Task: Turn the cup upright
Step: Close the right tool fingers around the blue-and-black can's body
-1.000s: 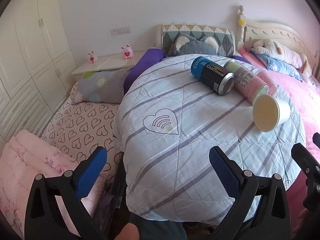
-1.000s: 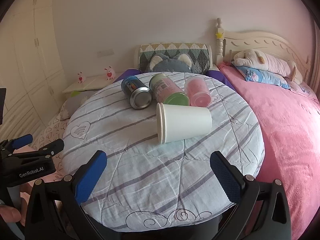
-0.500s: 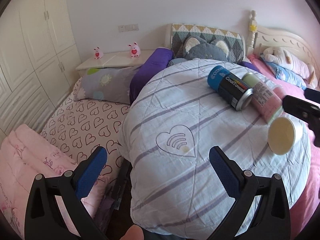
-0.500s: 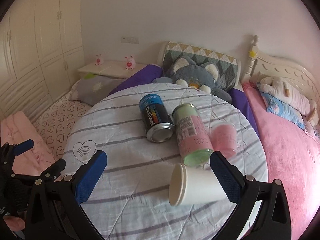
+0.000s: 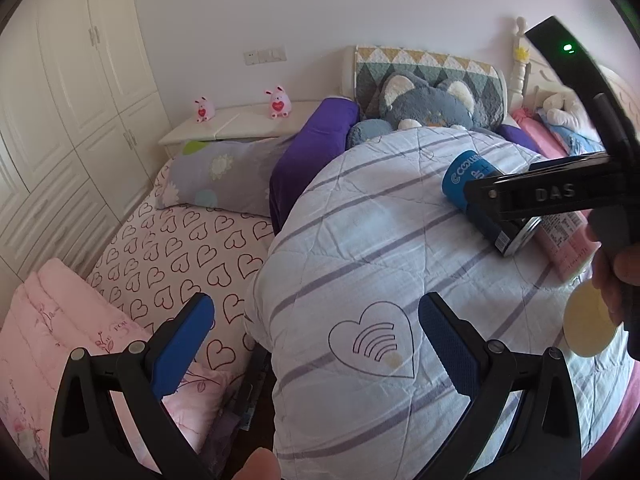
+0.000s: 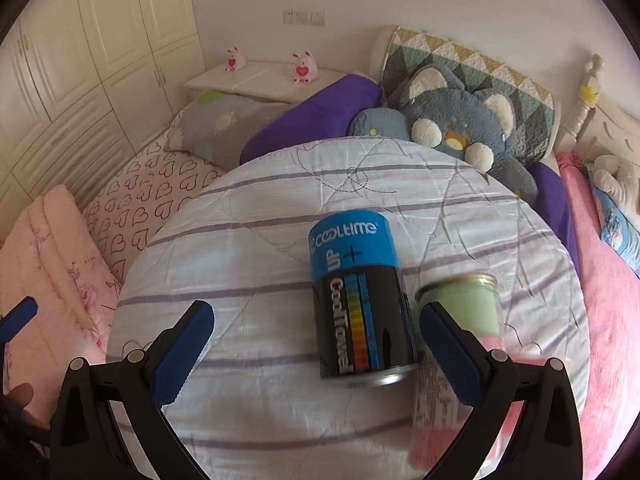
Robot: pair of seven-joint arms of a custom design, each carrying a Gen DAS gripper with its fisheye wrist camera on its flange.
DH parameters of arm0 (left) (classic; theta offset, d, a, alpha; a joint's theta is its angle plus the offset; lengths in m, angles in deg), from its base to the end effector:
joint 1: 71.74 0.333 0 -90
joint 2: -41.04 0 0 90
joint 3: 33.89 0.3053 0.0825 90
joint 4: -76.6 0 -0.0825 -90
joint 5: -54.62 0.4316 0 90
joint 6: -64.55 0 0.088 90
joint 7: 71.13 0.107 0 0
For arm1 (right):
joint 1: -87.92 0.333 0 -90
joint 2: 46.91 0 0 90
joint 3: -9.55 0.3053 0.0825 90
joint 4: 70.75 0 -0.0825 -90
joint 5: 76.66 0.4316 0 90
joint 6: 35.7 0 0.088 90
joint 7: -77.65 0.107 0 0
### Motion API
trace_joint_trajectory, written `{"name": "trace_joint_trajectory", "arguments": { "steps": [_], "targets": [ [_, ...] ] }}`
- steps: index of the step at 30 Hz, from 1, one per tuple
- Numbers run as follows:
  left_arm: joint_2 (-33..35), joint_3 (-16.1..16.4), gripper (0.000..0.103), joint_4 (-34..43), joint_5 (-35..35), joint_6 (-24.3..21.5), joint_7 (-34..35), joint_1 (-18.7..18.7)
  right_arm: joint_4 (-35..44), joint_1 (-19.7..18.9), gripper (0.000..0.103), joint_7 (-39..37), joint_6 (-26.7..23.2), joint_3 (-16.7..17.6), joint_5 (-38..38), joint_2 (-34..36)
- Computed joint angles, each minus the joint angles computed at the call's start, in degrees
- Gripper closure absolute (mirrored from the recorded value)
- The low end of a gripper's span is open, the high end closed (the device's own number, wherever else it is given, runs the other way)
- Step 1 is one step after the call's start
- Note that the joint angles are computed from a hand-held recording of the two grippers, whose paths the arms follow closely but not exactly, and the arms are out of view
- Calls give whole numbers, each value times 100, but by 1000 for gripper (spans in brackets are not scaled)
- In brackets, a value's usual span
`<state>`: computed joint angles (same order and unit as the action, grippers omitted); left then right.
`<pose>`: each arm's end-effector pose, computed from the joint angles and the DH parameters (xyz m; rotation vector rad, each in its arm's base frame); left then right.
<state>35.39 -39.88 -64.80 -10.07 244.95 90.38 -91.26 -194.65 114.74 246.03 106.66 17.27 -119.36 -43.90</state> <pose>0.4982 -0.1487 0.3442 -1.2295 2.2362 -0.8335 0.4974 0.3456 0.3600 -1.6917 2.1251 -0.6396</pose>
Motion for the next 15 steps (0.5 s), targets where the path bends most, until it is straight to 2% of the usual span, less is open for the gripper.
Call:
{"name": "trace_joint_trajectory", "arguments": {
  "steps": [6,15],
  "targets": [
    [177,-87,0,173,201,-28,-187,110,305,-82,4,-658,179,-107,525,366],
    [273,-255,0,261,317,-176,-314,327,713,-31,7,-1237,-386,-249,1008,704]
  ]
}}
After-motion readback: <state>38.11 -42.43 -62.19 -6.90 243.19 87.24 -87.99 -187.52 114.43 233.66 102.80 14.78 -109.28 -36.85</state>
